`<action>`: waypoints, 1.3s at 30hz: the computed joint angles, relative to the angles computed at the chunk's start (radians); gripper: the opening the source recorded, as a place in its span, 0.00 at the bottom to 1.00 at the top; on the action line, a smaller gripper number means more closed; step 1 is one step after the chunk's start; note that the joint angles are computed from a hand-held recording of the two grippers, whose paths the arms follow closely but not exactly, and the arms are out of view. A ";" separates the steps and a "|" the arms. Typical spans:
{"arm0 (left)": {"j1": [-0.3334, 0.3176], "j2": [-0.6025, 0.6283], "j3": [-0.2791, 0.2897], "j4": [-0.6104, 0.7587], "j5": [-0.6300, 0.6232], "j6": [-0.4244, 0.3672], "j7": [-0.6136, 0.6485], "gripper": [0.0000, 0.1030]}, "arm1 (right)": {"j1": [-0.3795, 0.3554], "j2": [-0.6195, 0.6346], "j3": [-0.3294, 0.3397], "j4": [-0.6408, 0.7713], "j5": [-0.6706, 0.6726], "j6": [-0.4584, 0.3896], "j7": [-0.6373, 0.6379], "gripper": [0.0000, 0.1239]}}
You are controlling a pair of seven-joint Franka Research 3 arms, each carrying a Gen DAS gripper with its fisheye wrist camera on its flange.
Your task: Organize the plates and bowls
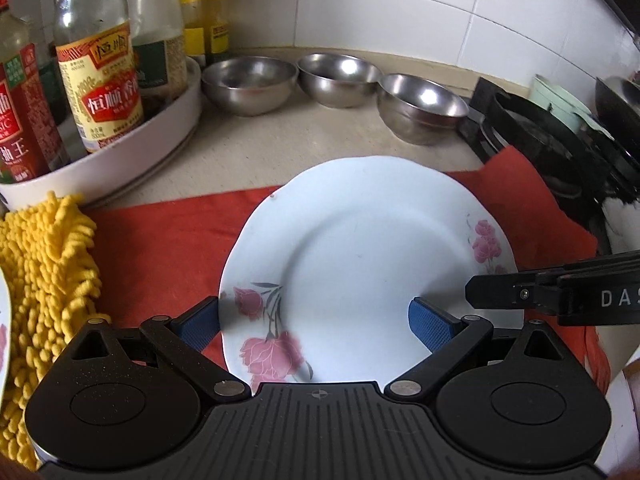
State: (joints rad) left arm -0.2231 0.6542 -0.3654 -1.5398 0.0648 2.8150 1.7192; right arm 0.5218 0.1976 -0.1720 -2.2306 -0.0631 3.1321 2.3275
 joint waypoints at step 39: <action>0.013 -0.034 -0.014 -0.072 -0.011 0.026 0.026 0.96 | -0.080 -0.009 0.038 0.034 -0.523 -0.086 0.352 0.26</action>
